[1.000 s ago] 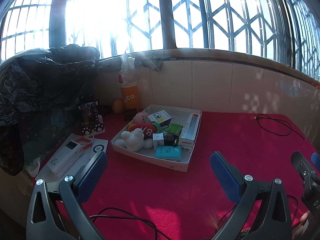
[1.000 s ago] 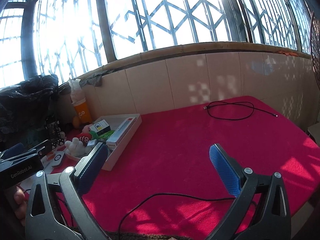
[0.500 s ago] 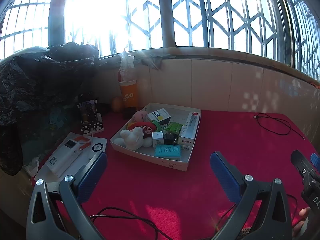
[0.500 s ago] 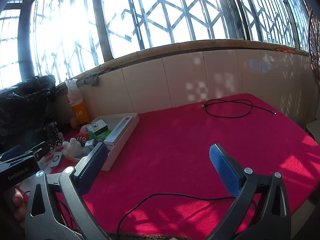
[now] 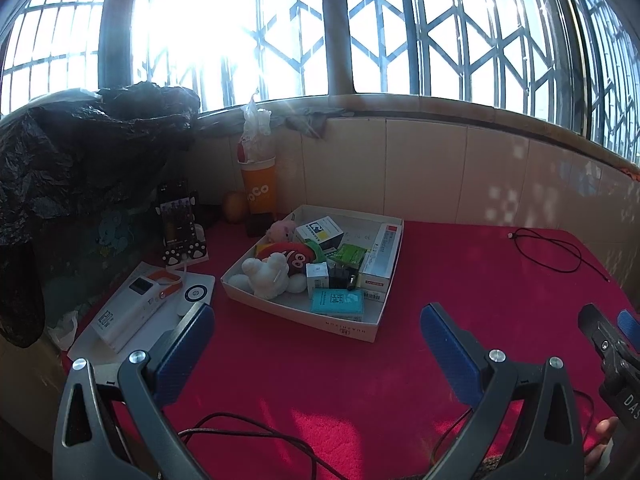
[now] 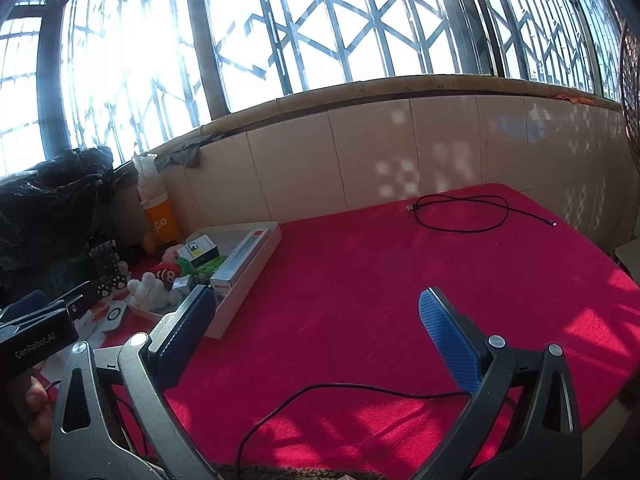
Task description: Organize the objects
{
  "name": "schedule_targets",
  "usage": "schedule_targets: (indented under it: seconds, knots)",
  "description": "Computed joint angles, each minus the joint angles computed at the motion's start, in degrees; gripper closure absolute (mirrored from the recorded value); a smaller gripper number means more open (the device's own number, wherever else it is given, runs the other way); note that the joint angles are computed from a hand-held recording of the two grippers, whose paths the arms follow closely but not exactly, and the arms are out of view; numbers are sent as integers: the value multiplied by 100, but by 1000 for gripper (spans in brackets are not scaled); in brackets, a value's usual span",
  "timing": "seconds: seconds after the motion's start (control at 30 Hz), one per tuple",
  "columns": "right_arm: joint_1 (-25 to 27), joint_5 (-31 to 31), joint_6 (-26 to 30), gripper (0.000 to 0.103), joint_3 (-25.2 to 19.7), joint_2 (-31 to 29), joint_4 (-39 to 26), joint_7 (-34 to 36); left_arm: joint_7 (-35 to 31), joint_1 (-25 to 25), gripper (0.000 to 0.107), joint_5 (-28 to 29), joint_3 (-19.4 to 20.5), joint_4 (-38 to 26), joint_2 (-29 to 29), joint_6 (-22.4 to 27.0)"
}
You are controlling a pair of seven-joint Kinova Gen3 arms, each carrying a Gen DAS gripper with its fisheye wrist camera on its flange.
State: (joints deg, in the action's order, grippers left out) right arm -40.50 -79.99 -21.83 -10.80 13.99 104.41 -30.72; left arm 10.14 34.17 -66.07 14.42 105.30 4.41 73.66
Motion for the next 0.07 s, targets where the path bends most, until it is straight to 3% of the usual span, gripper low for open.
schedule_targets:
  seconds: [0.07]
  knots:
    - [6, -17, 28, 0, 2, 2, 1, 11, -8, -18, 5, 21, -8, 8, -16, -35]
